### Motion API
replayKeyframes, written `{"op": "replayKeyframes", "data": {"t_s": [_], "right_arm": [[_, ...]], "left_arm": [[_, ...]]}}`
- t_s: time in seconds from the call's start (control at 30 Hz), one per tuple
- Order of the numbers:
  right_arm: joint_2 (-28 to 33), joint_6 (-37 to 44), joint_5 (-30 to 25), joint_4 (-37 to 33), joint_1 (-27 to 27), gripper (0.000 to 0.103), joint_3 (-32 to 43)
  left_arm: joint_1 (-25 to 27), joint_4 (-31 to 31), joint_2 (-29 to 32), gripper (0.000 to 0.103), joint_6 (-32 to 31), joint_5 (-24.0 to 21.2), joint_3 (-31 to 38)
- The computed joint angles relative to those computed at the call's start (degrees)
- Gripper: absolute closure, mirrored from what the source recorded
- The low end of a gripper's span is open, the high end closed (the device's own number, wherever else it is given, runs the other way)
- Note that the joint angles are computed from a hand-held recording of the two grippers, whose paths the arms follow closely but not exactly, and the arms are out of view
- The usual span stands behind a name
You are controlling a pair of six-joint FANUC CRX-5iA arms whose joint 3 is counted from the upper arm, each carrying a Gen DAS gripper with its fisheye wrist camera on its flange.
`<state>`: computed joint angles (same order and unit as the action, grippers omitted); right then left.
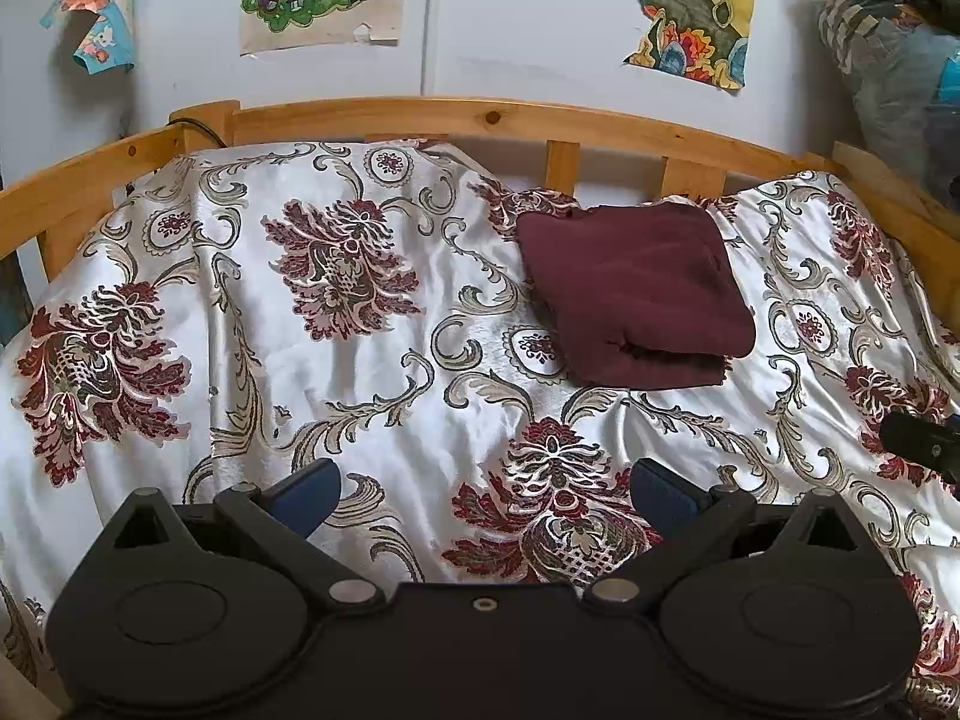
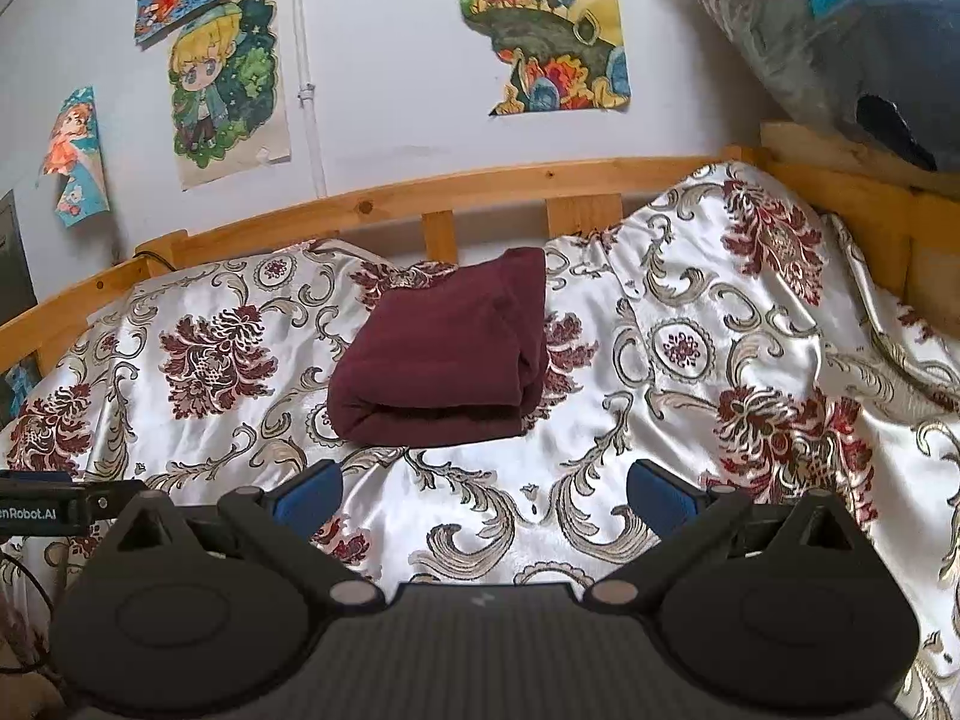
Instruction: Fold small clothes
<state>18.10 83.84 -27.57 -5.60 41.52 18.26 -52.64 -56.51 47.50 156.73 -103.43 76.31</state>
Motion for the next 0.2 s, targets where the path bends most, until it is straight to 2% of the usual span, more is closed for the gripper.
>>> {"op": "replayKeyframes", "data": {"t_s": [0.1, 0.2], "right_arm": [[0.4, -1.4, -0.8, 0.5, 0.0, 0.0, 0.3], [1.1, -5.7, -1.3, 4.3, 0.4, 0.0, -0.1]], "left_arm": [[0.0, 0.1, 0.3, 0.001, -0.3, 0.0, 0.5], [0.0, 0.1, 0.4, 0.001, -0.3, -0.1, 0.7]]}}
